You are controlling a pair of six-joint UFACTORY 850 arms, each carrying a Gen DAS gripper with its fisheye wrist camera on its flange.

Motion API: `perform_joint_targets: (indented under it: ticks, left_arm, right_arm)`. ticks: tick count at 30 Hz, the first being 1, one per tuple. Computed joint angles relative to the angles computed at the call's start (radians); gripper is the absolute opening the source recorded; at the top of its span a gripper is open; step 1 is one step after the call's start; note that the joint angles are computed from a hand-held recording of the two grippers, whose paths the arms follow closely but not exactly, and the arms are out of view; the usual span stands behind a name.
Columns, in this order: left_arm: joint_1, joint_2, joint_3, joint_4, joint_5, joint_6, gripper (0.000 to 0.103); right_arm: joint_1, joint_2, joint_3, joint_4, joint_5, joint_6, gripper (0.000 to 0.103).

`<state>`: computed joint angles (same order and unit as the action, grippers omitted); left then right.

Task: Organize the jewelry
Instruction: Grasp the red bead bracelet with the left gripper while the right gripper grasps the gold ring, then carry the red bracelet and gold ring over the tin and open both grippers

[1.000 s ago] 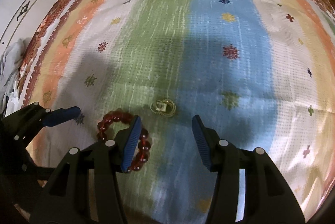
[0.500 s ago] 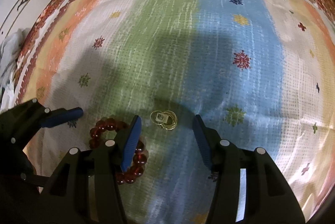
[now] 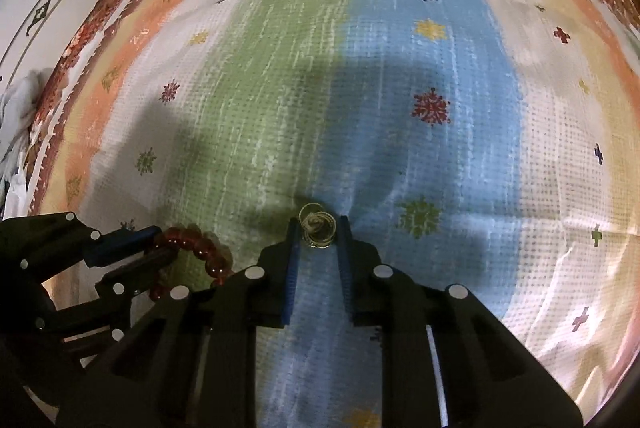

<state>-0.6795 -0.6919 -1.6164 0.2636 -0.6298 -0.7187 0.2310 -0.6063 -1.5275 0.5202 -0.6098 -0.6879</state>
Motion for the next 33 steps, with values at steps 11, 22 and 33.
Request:
perform_joint_targets:
  ticks: [11, 22, 33]
  left_arm:
    - [0.013, 0.096, 0.081, -0.047, 0.135, -0.070, 0.013]
    - [-0.008, 0.158, 0.122, 0.049, 0.168, -0.192, 0.013]
    - [-0.025, 0.229, 0.166, 0.187, 0.202, -0.343, 0.013]
  right_arm:
    - [-0.018, 0.044, 0.032, 0.066, -0.024, -0.036, 0.018]
    - [-0.021, 0.127, 0.114, 0.081, 0.004, -0.061, 0.016]
    - [-0.024, 0.225, 0.198, 0.137, 0.025, -0.122, 0.016]
